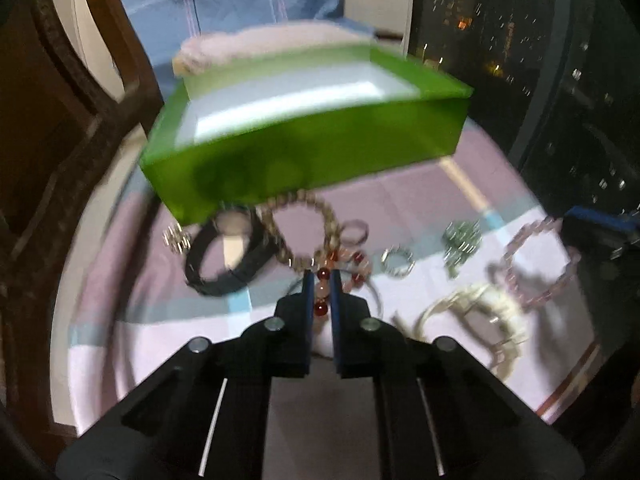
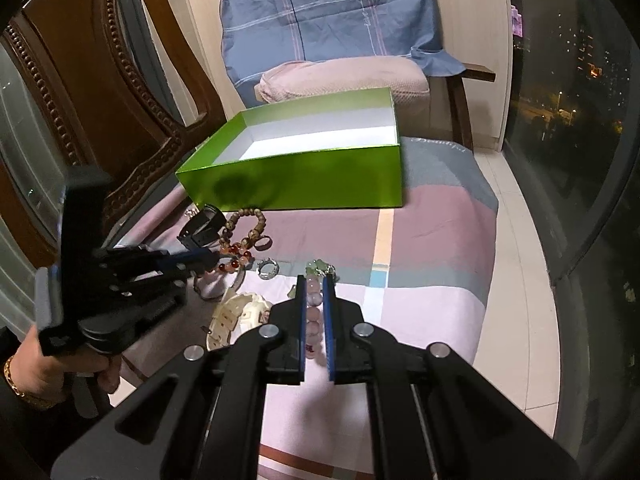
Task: Organize jewelry
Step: 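Close the right tool on the pink bracelet while the left tool grasps the red-and-white bead bracelet, then lift both bracelets off the cloth toward the green box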
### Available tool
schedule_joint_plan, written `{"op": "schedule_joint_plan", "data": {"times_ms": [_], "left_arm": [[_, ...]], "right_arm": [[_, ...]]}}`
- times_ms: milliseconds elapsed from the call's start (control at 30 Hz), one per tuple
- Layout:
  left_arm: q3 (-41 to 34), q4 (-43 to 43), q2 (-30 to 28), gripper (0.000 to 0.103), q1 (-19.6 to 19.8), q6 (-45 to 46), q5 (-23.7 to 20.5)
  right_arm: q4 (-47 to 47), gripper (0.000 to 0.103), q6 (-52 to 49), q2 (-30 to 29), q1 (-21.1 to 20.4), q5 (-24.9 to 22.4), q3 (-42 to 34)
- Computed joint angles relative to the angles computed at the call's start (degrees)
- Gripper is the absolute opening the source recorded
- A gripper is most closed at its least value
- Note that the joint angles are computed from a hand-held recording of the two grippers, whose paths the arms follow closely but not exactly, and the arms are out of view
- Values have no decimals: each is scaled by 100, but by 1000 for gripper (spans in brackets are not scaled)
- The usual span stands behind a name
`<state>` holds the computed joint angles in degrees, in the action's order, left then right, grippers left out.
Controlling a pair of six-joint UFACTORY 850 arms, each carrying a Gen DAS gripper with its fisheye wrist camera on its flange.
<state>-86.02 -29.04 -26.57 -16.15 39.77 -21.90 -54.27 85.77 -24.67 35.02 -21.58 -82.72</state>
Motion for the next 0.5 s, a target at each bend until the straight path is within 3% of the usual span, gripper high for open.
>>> {"op": "schedule_joint_plan", "data": {"times_ms": [100,300,400,500], "left_arm": [[216,-1317,326,8,114,1135,58],[847,-3730,1147,8,443,3325,-110],[1005,-4189,1326,8,534,3733,-222],[1067,-4289,1372,8,557,3870,-252]], "right_arm": [[-442,8,409,94,22,76,103],[-2366,8,2252,391,102,215,417],[-3478,8,3252,538,178,132,578],[-3912,8,3631,588,227,79,624]]}}
